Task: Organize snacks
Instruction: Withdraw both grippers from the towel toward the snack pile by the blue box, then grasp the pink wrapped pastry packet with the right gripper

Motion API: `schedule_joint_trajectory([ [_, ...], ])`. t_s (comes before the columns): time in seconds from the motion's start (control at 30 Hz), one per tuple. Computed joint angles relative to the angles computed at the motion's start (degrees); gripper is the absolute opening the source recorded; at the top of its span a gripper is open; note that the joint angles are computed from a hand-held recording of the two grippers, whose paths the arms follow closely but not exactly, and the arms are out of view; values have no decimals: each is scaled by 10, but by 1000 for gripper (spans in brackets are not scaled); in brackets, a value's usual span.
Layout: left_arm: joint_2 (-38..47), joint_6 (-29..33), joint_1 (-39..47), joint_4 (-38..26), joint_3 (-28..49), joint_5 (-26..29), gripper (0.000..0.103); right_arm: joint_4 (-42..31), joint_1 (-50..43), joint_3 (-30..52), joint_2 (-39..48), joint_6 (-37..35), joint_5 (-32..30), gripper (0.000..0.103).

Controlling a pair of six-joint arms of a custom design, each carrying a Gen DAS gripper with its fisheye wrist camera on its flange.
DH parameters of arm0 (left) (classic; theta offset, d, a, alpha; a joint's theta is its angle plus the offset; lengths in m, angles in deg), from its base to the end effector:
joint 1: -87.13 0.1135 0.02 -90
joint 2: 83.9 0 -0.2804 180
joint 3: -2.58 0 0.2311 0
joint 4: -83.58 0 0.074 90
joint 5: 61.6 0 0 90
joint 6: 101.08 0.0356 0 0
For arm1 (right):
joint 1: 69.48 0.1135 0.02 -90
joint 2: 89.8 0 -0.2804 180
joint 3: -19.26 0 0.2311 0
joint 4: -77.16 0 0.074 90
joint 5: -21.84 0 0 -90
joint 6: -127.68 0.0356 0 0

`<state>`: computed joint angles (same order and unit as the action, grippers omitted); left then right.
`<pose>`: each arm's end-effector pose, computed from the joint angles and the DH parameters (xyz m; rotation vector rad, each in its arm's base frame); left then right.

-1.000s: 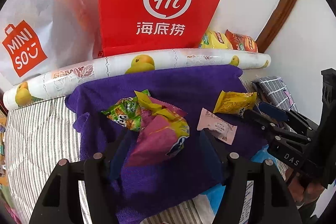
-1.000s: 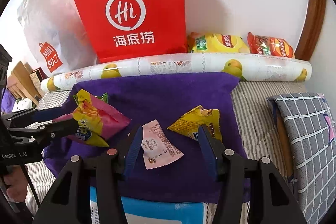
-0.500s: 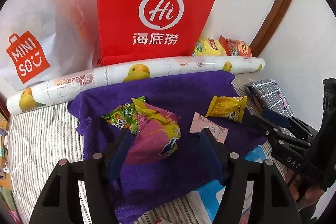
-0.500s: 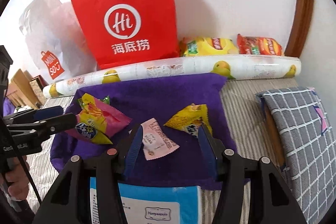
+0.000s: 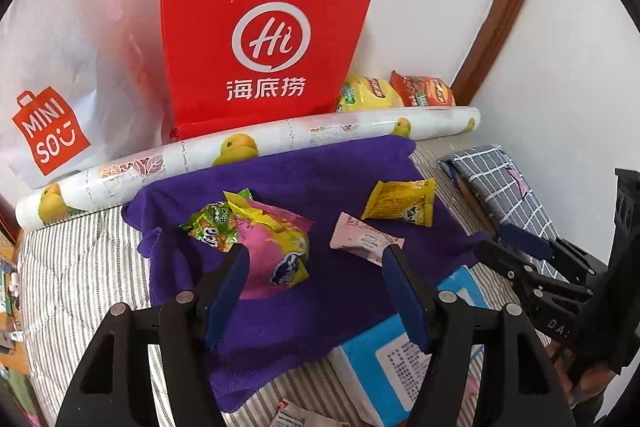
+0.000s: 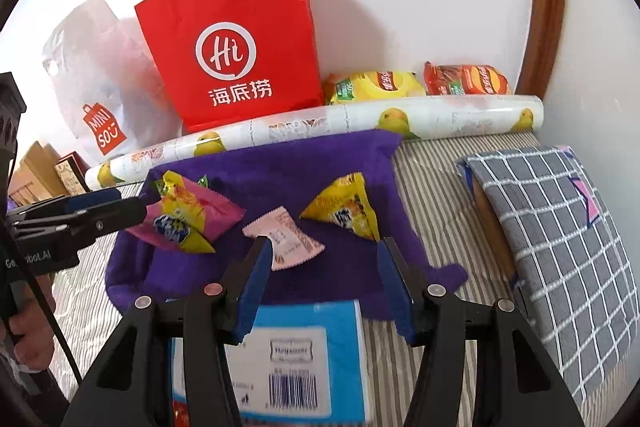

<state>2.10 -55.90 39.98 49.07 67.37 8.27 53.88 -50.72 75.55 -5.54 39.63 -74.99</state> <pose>0.1970 -0.1943 0.2208 -0.0850 2.4731 -0.2433 0.2491 0.0891 0.1988 -0.4140 2.4461 0.3024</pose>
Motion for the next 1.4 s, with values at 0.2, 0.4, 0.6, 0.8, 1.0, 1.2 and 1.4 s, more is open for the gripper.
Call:
schedule_joint_trajectory([
  [0.2,-18,-29,-33,-23,5,-22,70,-37,-38,-32,-62,6,-38,54],
  [0.4,-38,-72,-87,-52,-1,-50,70,-85,-63,-55,-124,-11,-47,54],
  [0.6,-80,-135,-137,-92,-17,-81,70,-131,-67,-86,-191,-22,-53,54],
  [0.8,-112,-219,-190,-168,-11,-109,70,-176,-50,-121,-251,-48,-67,54],
  [1.0,-124,-314,-253,-241,-10,-142,70,-178,-14,-176,-264,-53,-61,62],
  [1.2,-127,-407,-310,-287,-30,-152,70,-100,43,-230,-209,-31,-38,63],
  [1.4,-144,-515,-370,-338,-67,-153,70,-4,107,-251,-133,-9,19,71],
])
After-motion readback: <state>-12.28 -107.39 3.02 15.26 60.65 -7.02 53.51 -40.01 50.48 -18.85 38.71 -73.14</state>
